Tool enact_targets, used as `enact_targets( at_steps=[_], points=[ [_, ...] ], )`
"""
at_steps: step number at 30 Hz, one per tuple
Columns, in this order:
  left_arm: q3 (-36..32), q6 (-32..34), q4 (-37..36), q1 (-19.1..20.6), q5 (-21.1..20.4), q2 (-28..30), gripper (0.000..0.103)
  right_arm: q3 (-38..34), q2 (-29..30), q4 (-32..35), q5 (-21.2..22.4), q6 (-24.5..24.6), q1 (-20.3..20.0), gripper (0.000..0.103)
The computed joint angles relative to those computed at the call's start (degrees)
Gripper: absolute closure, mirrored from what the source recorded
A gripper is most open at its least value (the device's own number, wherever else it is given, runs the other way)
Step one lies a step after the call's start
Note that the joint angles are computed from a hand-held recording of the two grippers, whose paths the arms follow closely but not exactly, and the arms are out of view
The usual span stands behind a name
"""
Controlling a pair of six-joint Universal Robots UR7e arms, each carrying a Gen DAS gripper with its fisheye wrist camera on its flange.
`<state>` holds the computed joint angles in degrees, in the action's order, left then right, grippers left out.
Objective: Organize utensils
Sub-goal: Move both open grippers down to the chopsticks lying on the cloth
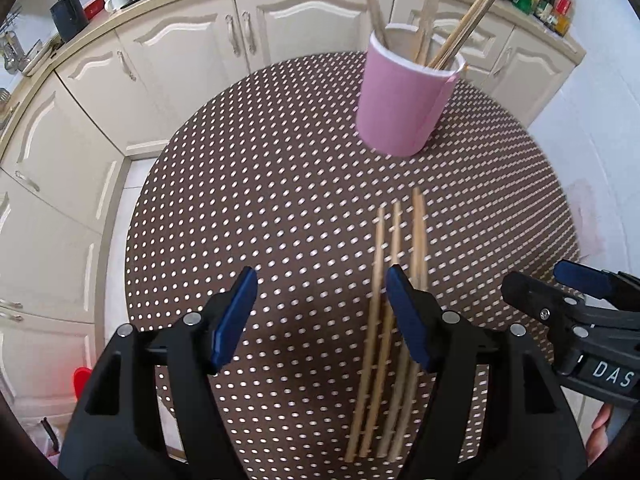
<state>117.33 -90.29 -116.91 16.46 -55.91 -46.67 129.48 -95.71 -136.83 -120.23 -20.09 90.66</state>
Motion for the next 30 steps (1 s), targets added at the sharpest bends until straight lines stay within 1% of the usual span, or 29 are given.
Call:
enact_targets(
  at_steps=[3,7,11,18,24,30],
  points=[
    [1.35,-0.15,-1.33,0.28,-0.94,-0.10,0.037,0.87,1.10,-0.87,-1.76,0.00,-0.35,0.028],
    [2.80,-0.83,-2.48,0.94,-1.85,-0.34,0.037,1.46,2.46,-1.53,-2.95,0.12,-1.20,0.028],
    [3.67,0.00,-4.01,1.97,-2.55,-0.24,0.037,1.97,3.90,-2.18,-4.04,0.54,-1.63,0.028],
    [4.71,2.39,-6.71,3.30,-3.62,0.28,0.037,2.49,6.82,-3.62,-5.33,0.72,-1.49,0.029],
    [5.41,4.25,-8.27,4.13,-4.02,0.32,0.037,2.65,8.97,-3.98,-6.03,1.97,-1.39,0.029],
    [7.37,3.46,-11.23,4.53,-4.77,0.07,0.036,2.87,11.14,-5.09,-6.56,2.89,-1.98,0.029]
  ],
)
